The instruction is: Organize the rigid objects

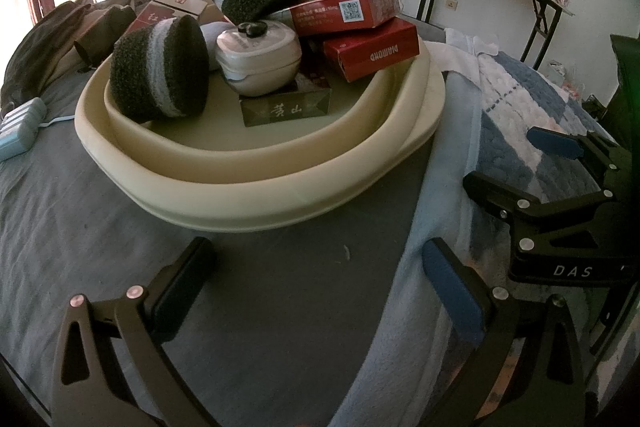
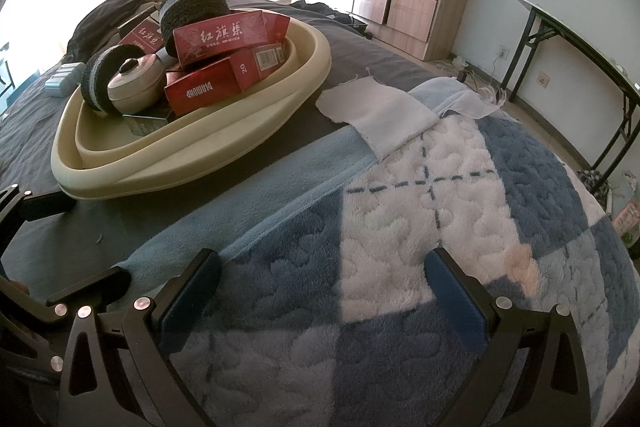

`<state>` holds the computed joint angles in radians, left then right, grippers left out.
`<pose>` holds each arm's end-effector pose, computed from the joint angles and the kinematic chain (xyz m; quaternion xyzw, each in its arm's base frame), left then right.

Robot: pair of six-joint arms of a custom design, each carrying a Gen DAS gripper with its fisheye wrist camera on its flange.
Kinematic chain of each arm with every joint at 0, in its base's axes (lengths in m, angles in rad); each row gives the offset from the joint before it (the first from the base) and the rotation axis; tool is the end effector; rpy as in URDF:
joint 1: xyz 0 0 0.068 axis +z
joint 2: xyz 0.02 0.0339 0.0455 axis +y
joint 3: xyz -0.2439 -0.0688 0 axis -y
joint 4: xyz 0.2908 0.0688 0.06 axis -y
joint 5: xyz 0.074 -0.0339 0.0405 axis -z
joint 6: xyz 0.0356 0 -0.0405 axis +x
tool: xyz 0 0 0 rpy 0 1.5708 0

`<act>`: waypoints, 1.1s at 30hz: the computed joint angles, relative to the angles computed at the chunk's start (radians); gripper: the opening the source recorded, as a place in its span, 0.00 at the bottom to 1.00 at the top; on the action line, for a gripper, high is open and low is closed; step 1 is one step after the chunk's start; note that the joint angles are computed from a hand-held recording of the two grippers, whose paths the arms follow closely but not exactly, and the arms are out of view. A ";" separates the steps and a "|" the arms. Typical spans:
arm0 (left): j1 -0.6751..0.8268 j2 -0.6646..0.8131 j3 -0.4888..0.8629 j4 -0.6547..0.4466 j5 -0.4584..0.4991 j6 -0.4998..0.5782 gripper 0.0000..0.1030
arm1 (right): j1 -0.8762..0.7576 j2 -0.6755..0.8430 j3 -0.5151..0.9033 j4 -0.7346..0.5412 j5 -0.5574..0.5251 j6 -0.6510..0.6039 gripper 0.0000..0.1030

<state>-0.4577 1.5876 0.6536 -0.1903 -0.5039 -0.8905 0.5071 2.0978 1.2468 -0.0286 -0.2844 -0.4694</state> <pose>0.2683 -0.1130 0.0644 -0.2567 0.9105 0.0561 0.3193 0.3872 0.2265 0.0619 -0.4793 0.8000 0.1396 0.3328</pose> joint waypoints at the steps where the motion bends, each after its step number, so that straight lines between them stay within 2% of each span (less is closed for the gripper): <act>1: 0.000 0.000 0.000 0.000 0.000 0.000 1.00 | 0.000 0.001 0.001 0.000 0.000 0.000 1.00; 33: -0.006 -0.011 -0.007 -0.007 -0.001 -0.006 1.00 | 0.000 0.000 0.000 0.000 0.000 0.000 1.00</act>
<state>-0.4634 1.5762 0.6461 -0.1975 -0.5046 -0.8966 0.5075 2.0983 1.2473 -0.0285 -0.2840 -0.4693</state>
